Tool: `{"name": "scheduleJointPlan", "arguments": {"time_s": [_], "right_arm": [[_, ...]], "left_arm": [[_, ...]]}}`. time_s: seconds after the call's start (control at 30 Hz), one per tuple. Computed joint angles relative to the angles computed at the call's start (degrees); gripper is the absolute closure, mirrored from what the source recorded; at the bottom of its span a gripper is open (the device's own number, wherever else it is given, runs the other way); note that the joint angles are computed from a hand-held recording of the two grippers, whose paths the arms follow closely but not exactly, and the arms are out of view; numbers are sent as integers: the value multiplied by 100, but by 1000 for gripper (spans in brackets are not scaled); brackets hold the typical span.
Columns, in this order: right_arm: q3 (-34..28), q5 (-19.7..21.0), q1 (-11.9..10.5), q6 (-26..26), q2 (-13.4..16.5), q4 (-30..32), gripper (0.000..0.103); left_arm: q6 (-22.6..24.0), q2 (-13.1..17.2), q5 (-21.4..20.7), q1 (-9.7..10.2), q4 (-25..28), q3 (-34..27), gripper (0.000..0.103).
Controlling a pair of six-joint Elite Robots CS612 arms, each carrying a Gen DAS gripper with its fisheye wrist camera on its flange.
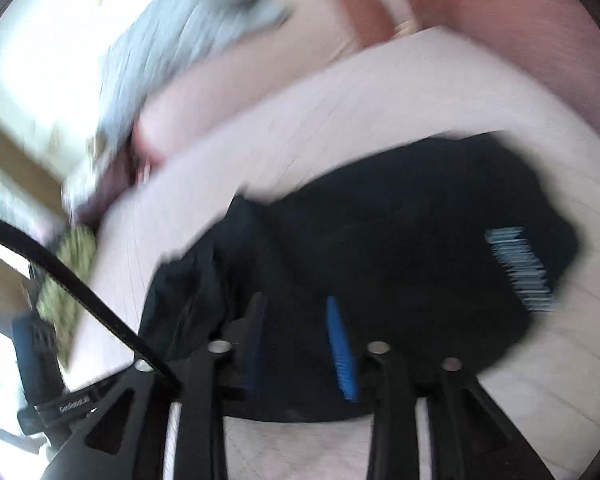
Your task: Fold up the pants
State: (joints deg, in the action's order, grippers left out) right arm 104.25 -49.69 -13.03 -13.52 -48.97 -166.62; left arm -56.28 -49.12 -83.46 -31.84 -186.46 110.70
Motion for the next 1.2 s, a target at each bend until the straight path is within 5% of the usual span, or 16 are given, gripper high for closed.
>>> {"name": "scheduleJointPlan", "arguments": {"time_s": [0.13, 0.3, 0.4, 0.53, 0.7, 1.07, 1.2], "right_arm": [[69, 196, -474, 1412, 104, -748, 54], [109, -217, -684, 1138, 128, -557, 54], [46, -175, -768, 974, 190, -357, 54], [-86, -9, -775, 1122, 305, -443, 54], [-170, 68, -709, 1292, 347, -240, 51], [-163, -254, -548, 1273, 453, -610, 51], [-242, -91, -534, 1502, 572, -822, 43]], "left_arm": [[612, -42, -48, 5, 229, -443, 36], [1523, 304, -361, 6, 1107, -1584, 35], [1816, 386, -718, -30, 1103, -1896, 35], [1707, 397, -611, -55, 1127, -1931, 35], [2008, 645, -581, -61, 1837, -2448, 35], [3061, 2083, -1511, -35, 3918, -5031, 35], [3628, 2401, -1357, -120, 4817, -5678, 35]]}}
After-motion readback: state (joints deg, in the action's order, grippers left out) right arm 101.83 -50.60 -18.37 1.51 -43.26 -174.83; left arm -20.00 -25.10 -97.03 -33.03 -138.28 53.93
